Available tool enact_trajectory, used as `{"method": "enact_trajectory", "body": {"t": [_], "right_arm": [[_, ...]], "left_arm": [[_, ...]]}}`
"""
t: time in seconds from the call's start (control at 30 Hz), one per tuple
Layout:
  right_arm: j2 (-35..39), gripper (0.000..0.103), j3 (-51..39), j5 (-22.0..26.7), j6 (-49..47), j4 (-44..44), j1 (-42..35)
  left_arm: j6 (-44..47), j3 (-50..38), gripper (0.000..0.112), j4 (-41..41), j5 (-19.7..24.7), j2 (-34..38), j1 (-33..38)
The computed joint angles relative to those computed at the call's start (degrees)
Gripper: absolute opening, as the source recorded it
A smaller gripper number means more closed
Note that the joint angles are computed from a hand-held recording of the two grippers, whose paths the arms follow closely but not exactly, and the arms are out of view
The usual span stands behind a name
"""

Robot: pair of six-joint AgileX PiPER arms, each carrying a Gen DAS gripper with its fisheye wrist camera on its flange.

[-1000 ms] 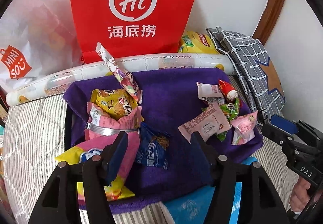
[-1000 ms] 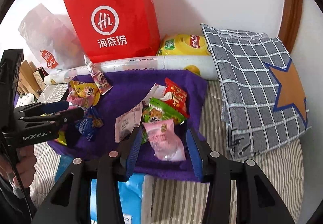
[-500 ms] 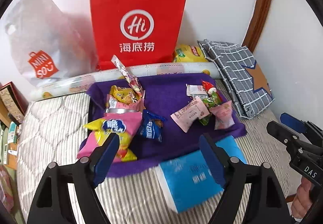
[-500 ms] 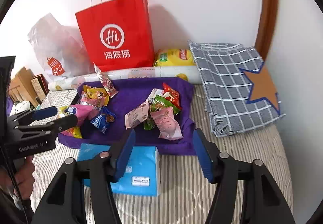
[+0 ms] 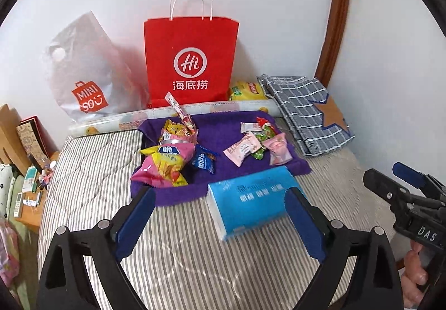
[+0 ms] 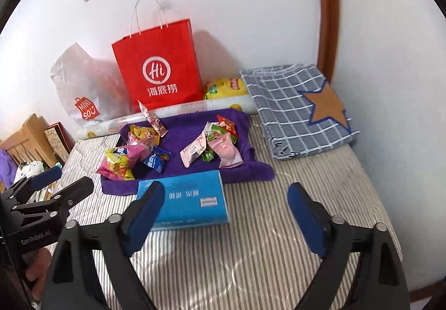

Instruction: Organize snacks

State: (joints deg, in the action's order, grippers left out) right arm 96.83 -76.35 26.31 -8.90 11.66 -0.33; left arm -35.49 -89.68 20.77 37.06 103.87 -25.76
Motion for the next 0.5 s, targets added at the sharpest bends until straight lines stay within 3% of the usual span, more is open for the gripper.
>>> {"method": "enact_trajectory", "body": {"t": [0.13, 0.2, 0.27, 0.37, 0.5], "right_arm": [[-6.25, 0.101, 7.44, -3.44, 2.29, -3.26, 0.18], [-8.40, 0.102, 9.68, -2.90, -0.84, 0.49, -0.94], [-10.40, 0.103, 11.99, -3.11, -1.73, 1.17, -1.40], [-14.47, 0.103, 16.40, -4.70, 3.50, -5.49, -0.26], [-18.48, 0.103, 20.14, -4.78, 2.04, -4.25, -0.55]], "left_arm": [[-6.94, 6.66, 0.097, 5.35, -1.59, -5.27, -2.69], [-10.53, 9.17, 0.097, 8.27, -1.53, -7.29, -4.22], [-13.30, 11.47, 0.098, 10.68, -1.32, -9.18, -5.74], [-18.47, 14.78, 0.098, 15.36, -0.67, -11.97, -8.41], [-23.63, 17.83, 0.098, 19.77, 0.77, -14.88, -11.49]]}}
